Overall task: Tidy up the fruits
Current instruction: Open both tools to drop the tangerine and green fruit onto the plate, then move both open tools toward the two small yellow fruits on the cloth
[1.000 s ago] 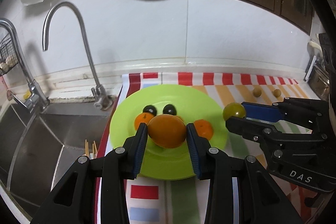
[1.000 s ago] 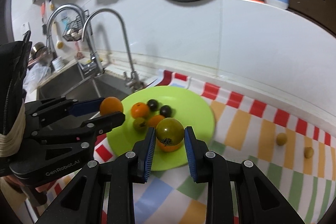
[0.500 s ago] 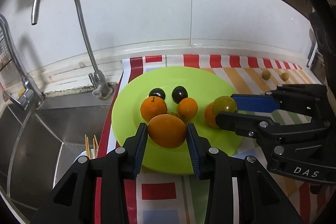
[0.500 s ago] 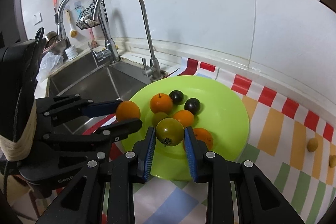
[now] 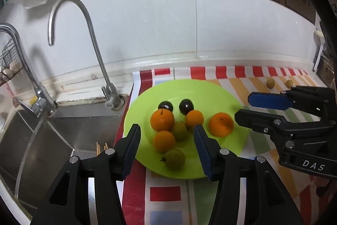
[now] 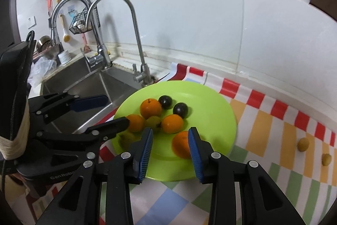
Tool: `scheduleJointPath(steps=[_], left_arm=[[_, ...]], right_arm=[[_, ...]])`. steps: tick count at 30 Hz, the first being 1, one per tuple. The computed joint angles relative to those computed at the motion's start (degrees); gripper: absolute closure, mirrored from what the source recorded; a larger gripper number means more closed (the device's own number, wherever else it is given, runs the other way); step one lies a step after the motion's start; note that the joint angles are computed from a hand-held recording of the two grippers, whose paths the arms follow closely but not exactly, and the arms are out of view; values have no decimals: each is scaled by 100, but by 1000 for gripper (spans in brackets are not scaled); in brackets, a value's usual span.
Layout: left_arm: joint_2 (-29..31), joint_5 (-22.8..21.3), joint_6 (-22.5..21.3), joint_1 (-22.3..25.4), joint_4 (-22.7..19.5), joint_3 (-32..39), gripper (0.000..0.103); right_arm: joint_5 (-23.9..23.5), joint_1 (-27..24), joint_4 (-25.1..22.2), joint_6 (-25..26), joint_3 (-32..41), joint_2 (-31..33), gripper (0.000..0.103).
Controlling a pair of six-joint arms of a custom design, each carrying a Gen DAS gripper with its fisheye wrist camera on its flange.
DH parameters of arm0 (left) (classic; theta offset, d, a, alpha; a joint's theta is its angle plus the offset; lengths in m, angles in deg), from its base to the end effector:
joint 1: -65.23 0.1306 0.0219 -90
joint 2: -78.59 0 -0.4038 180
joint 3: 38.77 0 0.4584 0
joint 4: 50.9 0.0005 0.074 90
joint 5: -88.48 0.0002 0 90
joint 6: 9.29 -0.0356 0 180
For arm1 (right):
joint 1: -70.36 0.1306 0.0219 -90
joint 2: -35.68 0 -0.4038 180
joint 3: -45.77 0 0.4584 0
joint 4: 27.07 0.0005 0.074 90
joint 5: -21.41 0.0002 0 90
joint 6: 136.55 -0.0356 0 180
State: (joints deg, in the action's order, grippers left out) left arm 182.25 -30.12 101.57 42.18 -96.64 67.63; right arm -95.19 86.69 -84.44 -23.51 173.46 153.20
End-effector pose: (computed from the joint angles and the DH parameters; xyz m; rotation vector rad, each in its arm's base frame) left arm 0.6064 -0.2401 0.4730 -0.2021 2.2084 0.1628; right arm 0.6976 0.2205 0.4919 -0.9872 2.1193 0.4960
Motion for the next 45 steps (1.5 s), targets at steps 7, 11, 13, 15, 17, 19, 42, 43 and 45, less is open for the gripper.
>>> scheduleJointPath(steps=[7,11,13,15,17,19,42,43,45], left_arm=[[-164,-170,135,-204,103,22,48],[-197,-288,40,-353,210,39,45],[-178,-269,38,-414,180,98,45],[-159,-250,43,-462,194,142,45],[-113,-229,54,-509,184,226,45],[-45,-195,61,-550,174,343,45],[1195,260,-567,-771,277,2132,37],[1299,295,-578,-770,222,2275,37],[1429,298,-585,-778,249,2427,36]], right_arm=[[10,-143,185,-165,-258,-334,67],[8,-247,252,-230,-458,-549,67],[23,-306,321,-290,-566,-659,67],[76,-368,415,-352,-688,-780,67],[153,-429,525,-426,-812,-901,67],[208,-497,586,-484,-873,-976,67],[1139,-1195,1236,-1272,-873,-1145,57],[1169,-1217,1230,-1300,-834,-1113,57],[1237,-1253,1217,-1327,-748,-1036,57]])
